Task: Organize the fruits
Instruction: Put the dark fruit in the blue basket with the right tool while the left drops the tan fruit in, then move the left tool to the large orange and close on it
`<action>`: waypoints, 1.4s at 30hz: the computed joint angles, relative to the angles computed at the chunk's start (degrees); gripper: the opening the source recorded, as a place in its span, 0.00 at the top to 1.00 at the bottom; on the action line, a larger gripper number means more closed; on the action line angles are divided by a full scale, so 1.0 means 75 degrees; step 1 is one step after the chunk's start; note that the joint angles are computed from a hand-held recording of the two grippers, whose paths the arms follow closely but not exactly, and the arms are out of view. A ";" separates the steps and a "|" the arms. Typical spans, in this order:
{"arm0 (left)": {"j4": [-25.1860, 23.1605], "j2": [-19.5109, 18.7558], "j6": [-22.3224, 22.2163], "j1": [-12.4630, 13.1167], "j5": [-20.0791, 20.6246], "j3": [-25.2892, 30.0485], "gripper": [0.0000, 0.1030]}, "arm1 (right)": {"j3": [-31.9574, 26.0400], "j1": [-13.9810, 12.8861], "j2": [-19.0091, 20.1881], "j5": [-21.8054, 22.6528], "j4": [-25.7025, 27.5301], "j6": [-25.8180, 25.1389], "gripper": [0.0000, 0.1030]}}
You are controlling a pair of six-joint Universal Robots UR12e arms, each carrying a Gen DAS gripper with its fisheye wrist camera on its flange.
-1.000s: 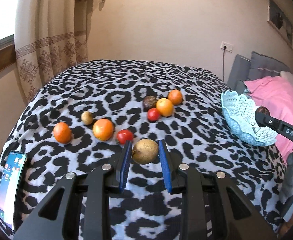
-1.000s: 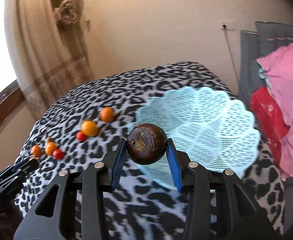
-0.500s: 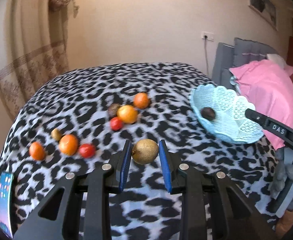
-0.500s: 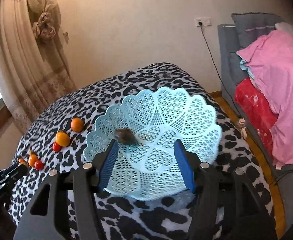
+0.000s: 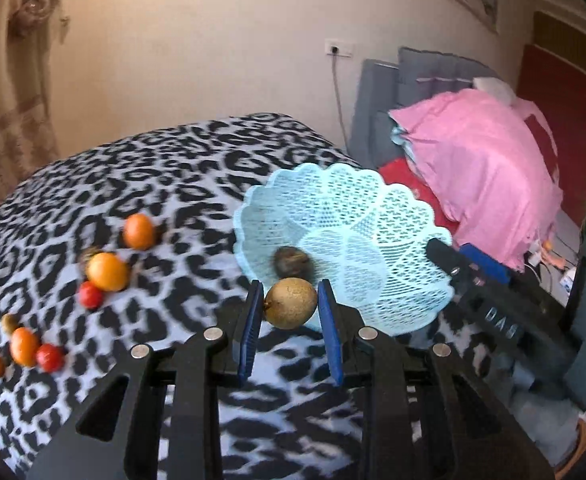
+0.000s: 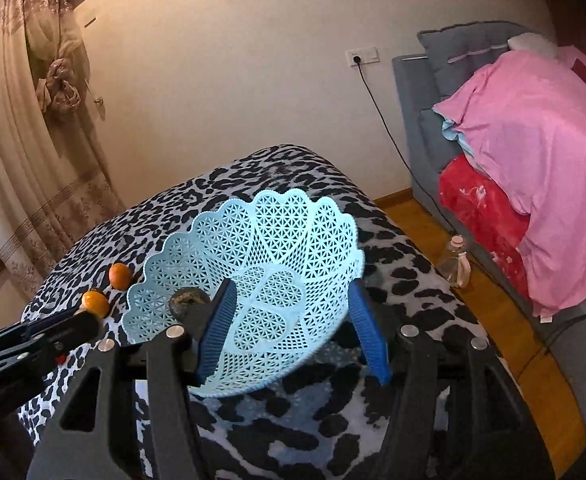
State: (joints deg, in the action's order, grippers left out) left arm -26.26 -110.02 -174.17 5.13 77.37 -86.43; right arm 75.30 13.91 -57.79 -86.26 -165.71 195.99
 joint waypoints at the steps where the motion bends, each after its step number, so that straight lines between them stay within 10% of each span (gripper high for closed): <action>1: -0.0083 -0.0068 0.0035 -0.0033 -0.0050 0.0093 0.73 | 0.0002 -0.0005 0.0003 0.0008 -0.0001 0.0012 0.42; 8: -0.1037 -0.0417 -0.0265 -0.0049 -0.0543 0.0641 0.58 | 0.0041 -0.0041 0.0005 0.0009 -0.0032 0.0242 0.38; 10: -0.0964 -0.0426 -0.0375 -0.0049 -0.0497 0.0627 0.40 | 0.0044 -0.0043 0.0006 0.0008 -0.0043 0.0256 0.37; 21: -0.0217 -0.0269 -0.0287 -0.0049 0.0165 0.0329 0.24 | 0.0026 -0.0030 -0.0001 -0.0022 0.0076 0.0220 0.37; 42: 0.0561 0.0190 -0.1186 0.0472 0.1156 -0.0380 0.21 | 0.0102 0.0198 -0.0138 0.0248 0.0011 -0.0006 0.37</action>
State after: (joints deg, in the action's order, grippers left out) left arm -22.05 -108.59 -183.07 8.67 86.04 -89.28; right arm 76.07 15.39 -58.82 -84.40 -165.63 195.94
